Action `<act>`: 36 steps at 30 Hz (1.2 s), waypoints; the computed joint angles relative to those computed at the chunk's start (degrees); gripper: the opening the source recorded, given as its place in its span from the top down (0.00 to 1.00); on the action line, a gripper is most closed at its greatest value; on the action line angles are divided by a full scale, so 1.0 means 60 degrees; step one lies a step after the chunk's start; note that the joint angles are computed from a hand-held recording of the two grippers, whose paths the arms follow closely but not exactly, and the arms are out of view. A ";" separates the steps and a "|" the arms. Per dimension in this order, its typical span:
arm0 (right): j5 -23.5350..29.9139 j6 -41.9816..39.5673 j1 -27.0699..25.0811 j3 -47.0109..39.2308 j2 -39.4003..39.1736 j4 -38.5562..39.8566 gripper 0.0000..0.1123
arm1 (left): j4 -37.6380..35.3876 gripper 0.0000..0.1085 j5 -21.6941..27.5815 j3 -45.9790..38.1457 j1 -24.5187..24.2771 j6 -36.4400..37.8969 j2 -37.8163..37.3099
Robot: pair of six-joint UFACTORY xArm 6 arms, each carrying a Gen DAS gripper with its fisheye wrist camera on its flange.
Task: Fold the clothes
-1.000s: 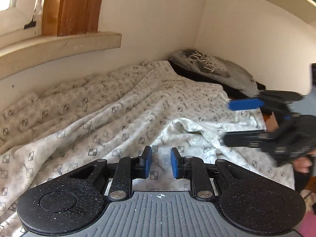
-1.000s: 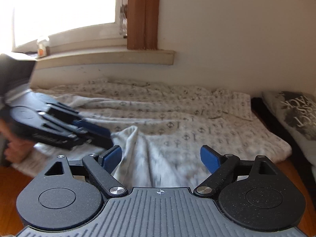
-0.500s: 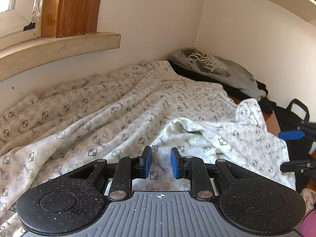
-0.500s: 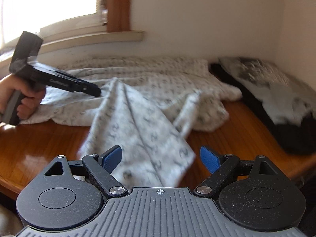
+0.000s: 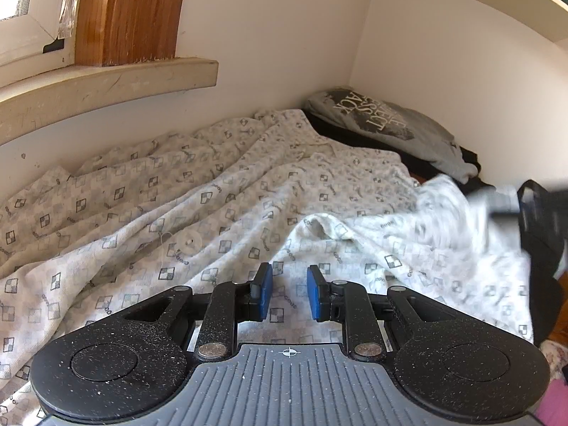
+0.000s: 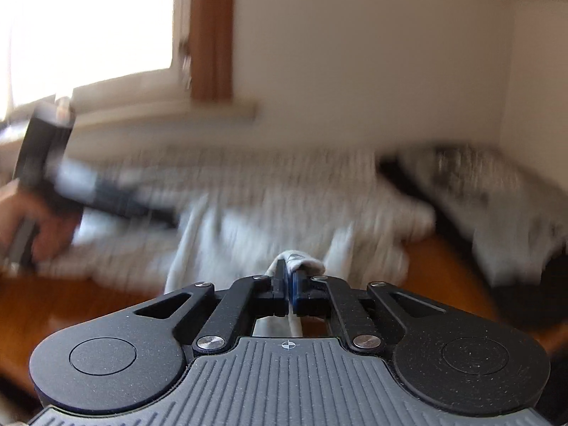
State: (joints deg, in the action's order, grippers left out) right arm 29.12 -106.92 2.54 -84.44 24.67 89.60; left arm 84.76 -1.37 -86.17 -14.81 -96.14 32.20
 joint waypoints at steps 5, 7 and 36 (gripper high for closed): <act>-0.0724 0.1520 0.0405 -0.3400 0.1978 -0.0824 0.97 | 0.0128 0.78 -0.0011 0.0010 0.0004 -0.0158 -0.0018; -0.1247 0.1369 0.0658 -0.4467 0.2650 -0.0845 0.97 | 0.0144 0.78 -0.0025 0.0013 0.0005 -0.0184 -0.0024; 0.0179 0.0570 -0.0615 0.0954 -0.0062 -0.1238 0.33 | -0.0105 0.76 -0.0041 0.0032 0.0006 0.0136 -0.0024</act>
State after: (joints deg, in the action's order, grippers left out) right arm 30.20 -103.50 -1.15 -78.72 24.30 82.17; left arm 84.13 -1.62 -85.98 -14.78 -95.32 32.06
